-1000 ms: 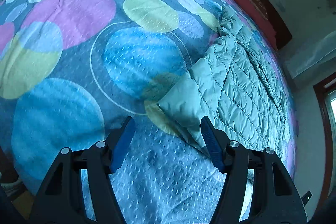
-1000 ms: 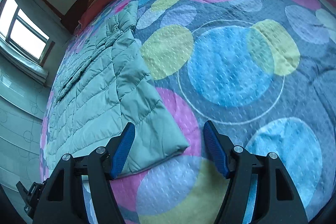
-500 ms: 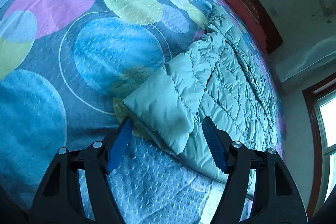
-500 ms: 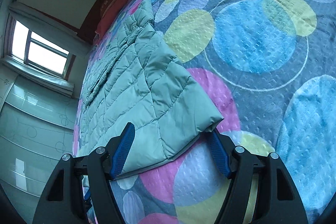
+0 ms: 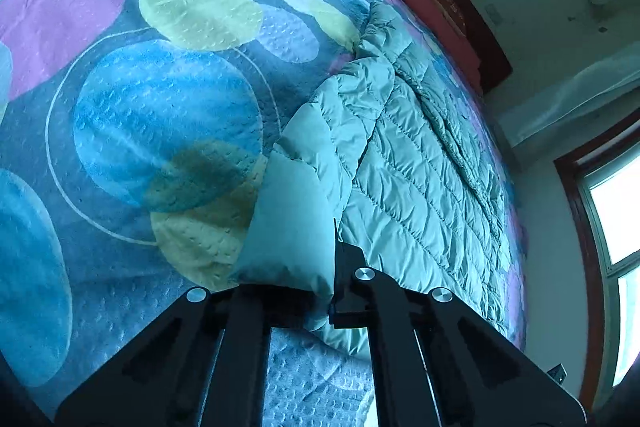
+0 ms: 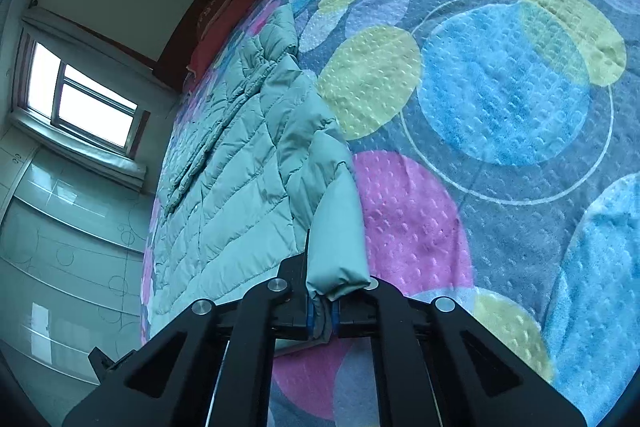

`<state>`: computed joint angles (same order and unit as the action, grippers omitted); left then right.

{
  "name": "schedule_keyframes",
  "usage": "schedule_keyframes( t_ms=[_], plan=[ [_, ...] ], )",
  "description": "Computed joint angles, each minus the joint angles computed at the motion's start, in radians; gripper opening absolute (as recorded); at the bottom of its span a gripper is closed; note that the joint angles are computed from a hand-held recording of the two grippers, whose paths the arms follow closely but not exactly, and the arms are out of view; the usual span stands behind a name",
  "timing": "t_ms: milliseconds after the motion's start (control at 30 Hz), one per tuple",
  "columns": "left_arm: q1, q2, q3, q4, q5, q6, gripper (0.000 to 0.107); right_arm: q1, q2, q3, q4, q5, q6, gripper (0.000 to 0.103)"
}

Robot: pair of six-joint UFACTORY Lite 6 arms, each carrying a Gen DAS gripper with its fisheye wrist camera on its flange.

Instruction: Fold large clothes

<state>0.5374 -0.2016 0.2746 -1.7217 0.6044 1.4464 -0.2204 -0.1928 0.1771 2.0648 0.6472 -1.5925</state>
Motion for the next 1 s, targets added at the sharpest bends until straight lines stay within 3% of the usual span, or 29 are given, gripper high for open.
schedule_keyframes(
  t_ms=[133,267,400,467,533,733,867,1000],
  plan=[
    [0.085,-0.19,-0.028,0.215,0.073,-0.16,0.003,-0.077,-0.186,-0.041,-0.249,0.026,0.207,0.003],
    [0.283,-0.404,-0.035,0.482,0.298,-0.353,0.002,-0.168,-0.497,-0.086,-0.596,0.115,0.542,0.003],
    [0.535,-0.564,0.008,0.623,0.616,-0.43,0.002,-0.352,-0.796,-0.104,-0.856,0.376,0.798,0.003],
    [0.575,-0.599,0.046,0.624,0.678,-0.442,0.002,-0.411,-0.881,-0.092,-0.891,0.472,0.851,0.003],
    [0.503,-0.559,0.101,0.59,0.63,-0.464,0.002,-0.411,-0.842,-0.055,-0.856,0.485,0.836,0.003],
    [0.1,-0.238,0.337,0.396,0.259,-0.433,0.002,-0.146,-0.378,0.195,-0.544,0.253,0.577,0.003],
    [-0.109,0.067,0.587,0.259,0.024,-0.353,0.002,-0.012,0.003,0.479,-0.332,0.134,0.39,0.003],
    [-0.225,0.39,0.907,0.256,-0.127,-0.381,0.002,0.067,0.343,0.816,-0.255,0.055,0.372,0.003]
  ],
)
